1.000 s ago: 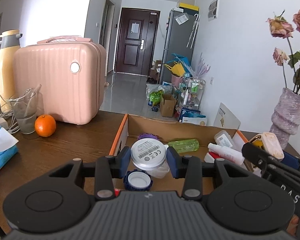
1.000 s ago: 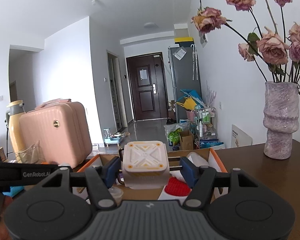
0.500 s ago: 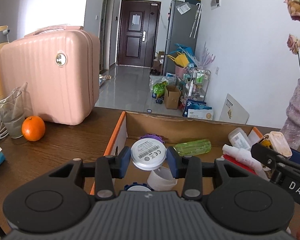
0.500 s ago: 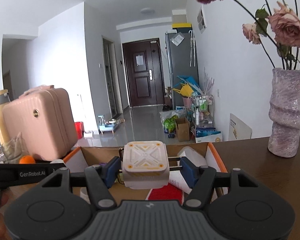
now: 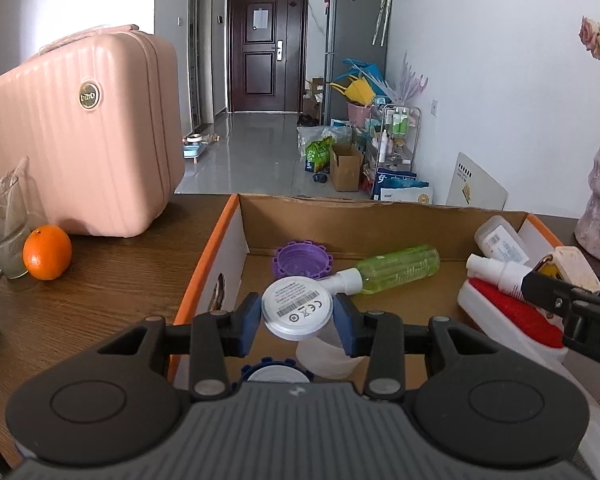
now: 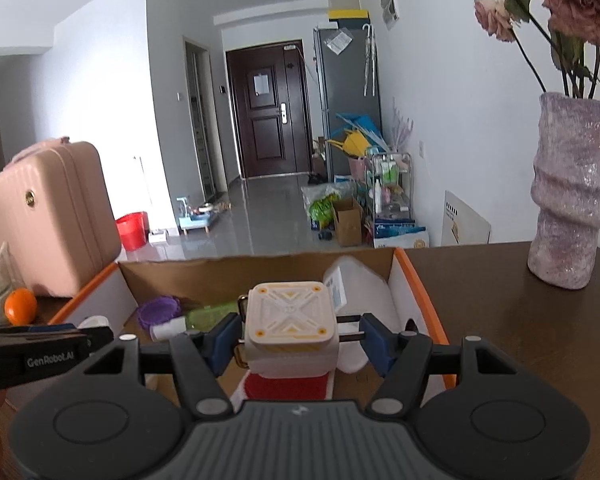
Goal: Organize rigid objects
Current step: 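Open the left gripper to drop the tin while the right gripper releases the adapter into the box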
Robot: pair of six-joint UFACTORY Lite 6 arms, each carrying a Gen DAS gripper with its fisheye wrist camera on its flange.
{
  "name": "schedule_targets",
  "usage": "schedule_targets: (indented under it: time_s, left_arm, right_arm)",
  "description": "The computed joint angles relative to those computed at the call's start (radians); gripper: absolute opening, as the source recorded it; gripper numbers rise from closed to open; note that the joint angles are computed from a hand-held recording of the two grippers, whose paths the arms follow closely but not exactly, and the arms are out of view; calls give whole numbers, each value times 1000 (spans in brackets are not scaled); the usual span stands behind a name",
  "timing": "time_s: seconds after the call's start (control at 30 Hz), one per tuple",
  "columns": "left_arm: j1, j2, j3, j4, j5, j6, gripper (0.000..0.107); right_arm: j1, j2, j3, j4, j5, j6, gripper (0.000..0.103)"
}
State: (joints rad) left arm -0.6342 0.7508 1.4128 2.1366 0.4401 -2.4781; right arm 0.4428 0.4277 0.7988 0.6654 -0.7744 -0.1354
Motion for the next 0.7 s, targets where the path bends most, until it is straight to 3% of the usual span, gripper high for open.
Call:
schedule_targets:
  time_s: [0.17,0.23,0.3,0.37,0.7]
  left_arm:
    - [4,-6,-10,24,-4,-23,43]
    - [10,-22,-25,55,-11,-57,59]
    - [6,-47,-56,61,25,-82,91]
    - [4,-67,-79,62,55,-99,103]
    - [28,-79,-71,30,21,-81,103]
  right_arm:
    - [-23,1,3,-40,33,31,65]
    - [-23,-14,-10,-38,22,38,70]
    - [-25,-34,-30,-43,6,48,85]
    - [-18,-51,-54,-27,-32,54,101]
    - [-29,-58,-65,-23,-53,75,103]
